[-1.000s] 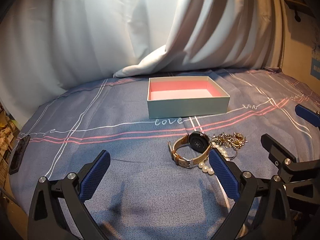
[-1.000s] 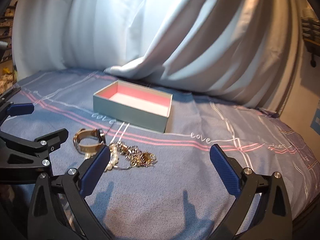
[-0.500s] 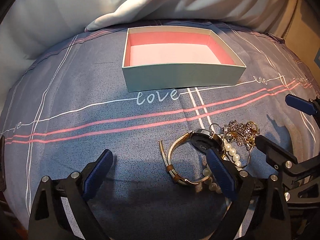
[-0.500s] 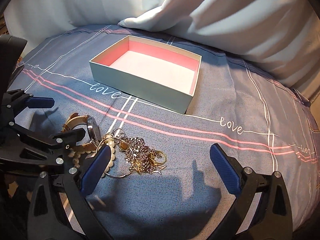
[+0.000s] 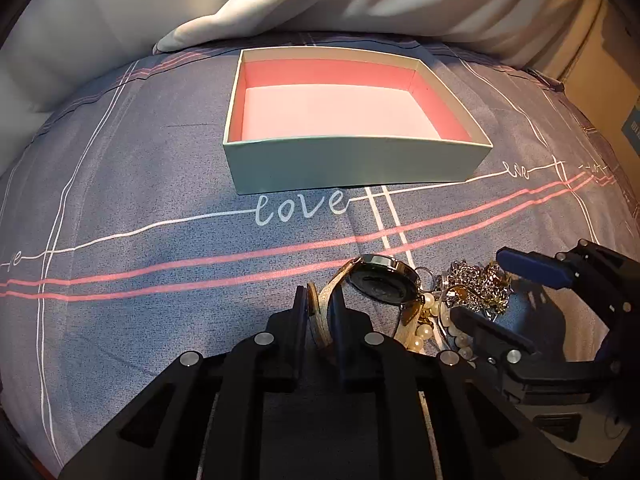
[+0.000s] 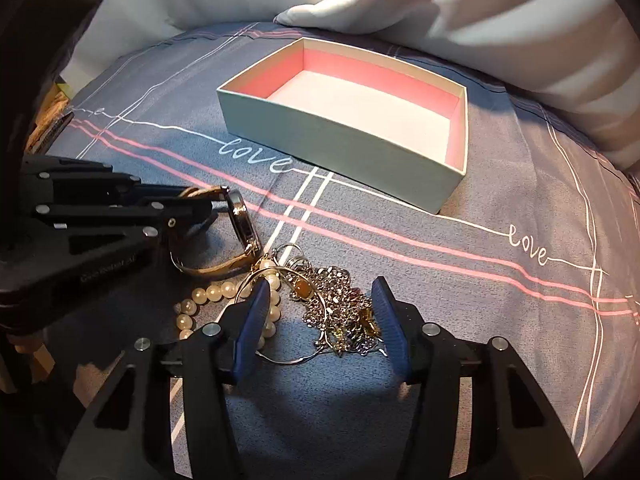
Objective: Organize jewelry
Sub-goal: 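Lower the left tool and close it on the gold watch strap, then carry the watch into the mint box and open the left tool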
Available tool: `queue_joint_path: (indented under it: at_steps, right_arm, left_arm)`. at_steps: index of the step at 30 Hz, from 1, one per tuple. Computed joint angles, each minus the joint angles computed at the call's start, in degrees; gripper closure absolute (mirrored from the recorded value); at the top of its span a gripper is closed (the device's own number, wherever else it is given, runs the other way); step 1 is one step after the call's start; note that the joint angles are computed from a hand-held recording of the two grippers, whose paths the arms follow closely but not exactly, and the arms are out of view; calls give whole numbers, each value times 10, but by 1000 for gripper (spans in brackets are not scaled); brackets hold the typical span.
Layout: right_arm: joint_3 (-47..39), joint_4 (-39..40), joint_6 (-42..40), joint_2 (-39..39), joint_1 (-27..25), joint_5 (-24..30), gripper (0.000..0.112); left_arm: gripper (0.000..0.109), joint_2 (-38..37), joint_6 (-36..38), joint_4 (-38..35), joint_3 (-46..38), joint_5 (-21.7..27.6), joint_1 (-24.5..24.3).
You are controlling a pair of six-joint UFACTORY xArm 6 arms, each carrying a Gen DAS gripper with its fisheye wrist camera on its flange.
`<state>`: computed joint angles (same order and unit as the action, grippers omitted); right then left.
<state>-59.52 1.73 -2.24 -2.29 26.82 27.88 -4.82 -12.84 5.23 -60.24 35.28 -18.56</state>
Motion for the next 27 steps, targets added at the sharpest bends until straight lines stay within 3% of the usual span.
queue_joint_path:
  at_steps: [2,4,7,15,27]
  right_arm:
    - [1,13,-14,3,4,-4,75]
    - [4,-1,-2,2,6,-11,95]
    - [10,24,-20,-3,3,-15,106]
    - [29,85,-47,-32,-12,-50,109]
    - [14,151,-110,-29,0,-49,109]
  left_arm:
    - [97,-5,-5,9,0,-1,-2]
    - [97,-8,-1,5,2,-3,-2]
    - [97,-14,5,-5,9,-7,1]
    - [97,-33,4,-2,13,-27,-1]
    - [97,-28,2,-13,-10,-41,3]
